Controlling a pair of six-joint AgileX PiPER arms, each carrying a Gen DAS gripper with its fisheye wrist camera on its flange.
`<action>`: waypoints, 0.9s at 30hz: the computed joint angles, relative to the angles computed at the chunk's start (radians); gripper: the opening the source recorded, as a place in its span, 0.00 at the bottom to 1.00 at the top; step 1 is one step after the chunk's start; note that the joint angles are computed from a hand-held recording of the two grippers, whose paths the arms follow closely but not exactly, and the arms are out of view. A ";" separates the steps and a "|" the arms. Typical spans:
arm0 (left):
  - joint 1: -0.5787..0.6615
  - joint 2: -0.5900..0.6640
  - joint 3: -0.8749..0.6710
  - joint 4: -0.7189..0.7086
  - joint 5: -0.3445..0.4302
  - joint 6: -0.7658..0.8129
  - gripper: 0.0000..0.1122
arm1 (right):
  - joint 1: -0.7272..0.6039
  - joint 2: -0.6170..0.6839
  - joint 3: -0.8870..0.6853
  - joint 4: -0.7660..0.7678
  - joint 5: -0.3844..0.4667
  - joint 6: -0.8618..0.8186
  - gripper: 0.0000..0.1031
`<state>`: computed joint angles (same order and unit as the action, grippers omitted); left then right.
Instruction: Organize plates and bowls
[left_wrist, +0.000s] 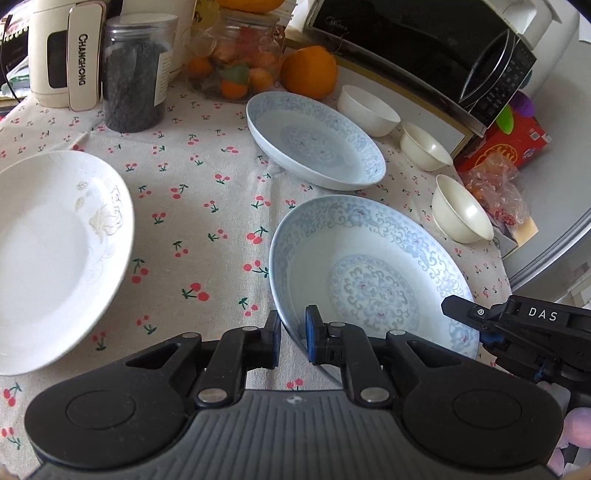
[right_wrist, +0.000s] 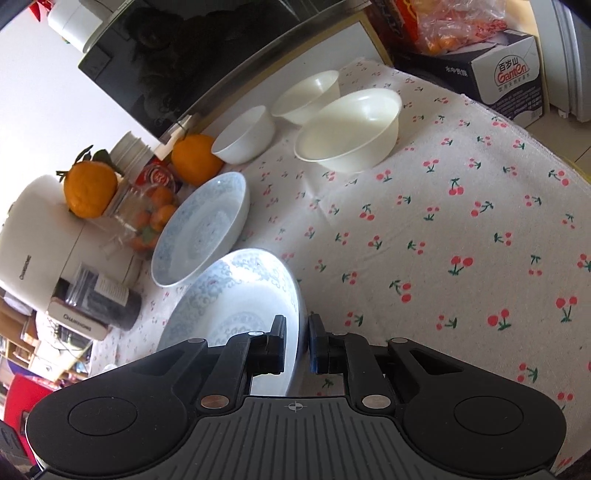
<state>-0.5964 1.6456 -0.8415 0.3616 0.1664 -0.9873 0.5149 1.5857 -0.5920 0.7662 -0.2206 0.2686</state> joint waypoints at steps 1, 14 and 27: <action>-0.004 0.009 -0.008 0.024 0.002 -0.026 0.10 | 0.003 0.009 -0.009 0.054 0.002 -0.049 0.13; -0.046 0.054 -0.035 0.448 0.010 -0.423 0.11 | -0.018 0.067 -0.032 0.072 -0.020 -0.033 0.13; -0.051 0.064 -0.079 0.250 0.067 -0.170 0.14 | -0.022 0.060 -0.059 0.247 0.021 -0.213 0.16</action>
<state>-0.6476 1.7098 -0.9205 0.6112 0.2338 -1.1571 0.4933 1.6454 -0.6505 1.0128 -0.1994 0.0560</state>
